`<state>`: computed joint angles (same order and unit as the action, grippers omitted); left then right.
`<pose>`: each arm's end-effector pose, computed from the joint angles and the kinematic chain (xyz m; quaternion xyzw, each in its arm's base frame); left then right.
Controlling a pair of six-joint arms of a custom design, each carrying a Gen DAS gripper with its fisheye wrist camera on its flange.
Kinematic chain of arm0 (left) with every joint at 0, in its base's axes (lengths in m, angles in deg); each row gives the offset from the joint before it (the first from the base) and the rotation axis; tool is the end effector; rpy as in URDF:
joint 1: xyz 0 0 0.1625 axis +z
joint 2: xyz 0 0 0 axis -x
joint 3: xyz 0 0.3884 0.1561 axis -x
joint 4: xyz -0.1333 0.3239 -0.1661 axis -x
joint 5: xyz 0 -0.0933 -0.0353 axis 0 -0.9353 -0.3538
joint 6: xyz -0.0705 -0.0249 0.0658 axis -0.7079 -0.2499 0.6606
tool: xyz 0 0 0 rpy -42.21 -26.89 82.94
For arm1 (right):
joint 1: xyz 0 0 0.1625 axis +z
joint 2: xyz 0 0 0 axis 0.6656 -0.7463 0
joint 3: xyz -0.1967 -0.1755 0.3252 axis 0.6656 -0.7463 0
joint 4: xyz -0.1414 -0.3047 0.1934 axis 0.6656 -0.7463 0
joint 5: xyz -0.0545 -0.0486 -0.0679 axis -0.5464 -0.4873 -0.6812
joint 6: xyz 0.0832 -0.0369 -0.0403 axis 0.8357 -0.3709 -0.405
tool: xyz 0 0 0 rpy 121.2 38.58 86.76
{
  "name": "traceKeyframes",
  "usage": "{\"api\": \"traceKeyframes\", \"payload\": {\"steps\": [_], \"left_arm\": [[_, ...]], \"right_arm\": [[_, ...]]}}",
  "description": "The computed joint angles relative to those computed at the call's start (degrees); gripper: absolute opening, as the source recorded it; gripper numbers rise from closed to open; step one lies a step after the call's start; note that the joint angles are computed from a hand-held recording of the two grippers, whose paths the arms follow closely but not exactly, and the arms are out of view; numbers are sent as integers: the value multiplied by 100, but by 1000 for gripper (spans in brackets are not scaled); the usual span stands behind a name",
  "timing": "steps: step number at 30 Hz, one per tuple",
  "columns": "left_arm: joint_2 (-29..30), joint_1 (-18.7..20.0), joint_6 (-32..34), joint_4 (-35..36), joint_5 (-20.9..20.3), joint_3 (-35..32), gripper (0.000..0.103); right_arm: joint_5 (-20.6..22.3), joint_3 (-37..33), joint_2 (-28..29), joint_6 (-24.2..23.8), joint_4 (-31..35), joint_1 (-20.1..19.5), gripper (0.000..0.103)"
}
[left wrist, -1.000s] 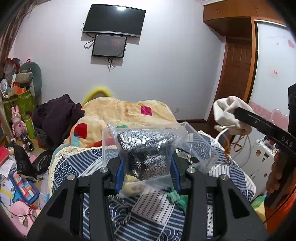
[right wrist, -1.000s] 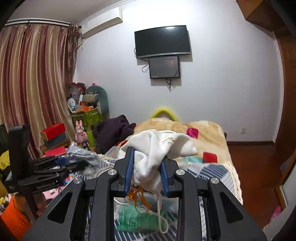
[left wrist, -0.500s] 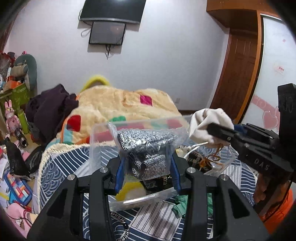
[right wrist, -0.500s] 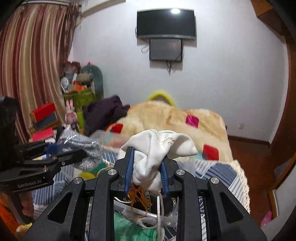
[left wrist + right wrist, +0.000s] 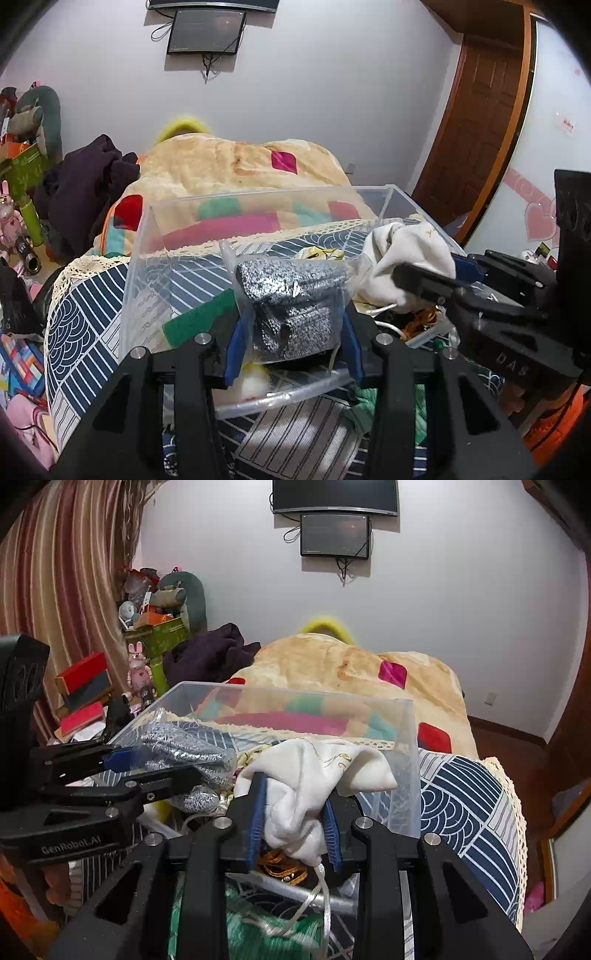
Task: Organize soft objects
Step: 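Drop the sequin pouch and the white cloth bag into the clear box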
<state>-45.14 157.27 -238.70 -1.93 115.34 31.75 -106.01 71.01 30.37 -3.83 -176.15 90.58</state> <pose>-0.0361 -0.5177 0.3268 0.3108 0.8856 -0.3053 0.1609 0.4729 -0.4341 -0.0328 0.2448 -0.8458 0.3649 0.3025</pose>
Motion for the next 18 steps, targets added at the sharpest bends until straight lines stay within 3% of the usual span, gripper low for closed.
{"api": "traceKeyframes", "payload": {"steps": [9,16,18], "left_arm": [[-563,-123,10,-126,37,353,62],[-1214,-277,99,-278,34,660,79],[-1319,-291,120,-272,5,692,83]], "right_arm": [[1,224,-172,196,-28,142,59],[-203,271,-194,-129,-583,370,81],[-268,268,-172,-271,-766,446,82]]}}
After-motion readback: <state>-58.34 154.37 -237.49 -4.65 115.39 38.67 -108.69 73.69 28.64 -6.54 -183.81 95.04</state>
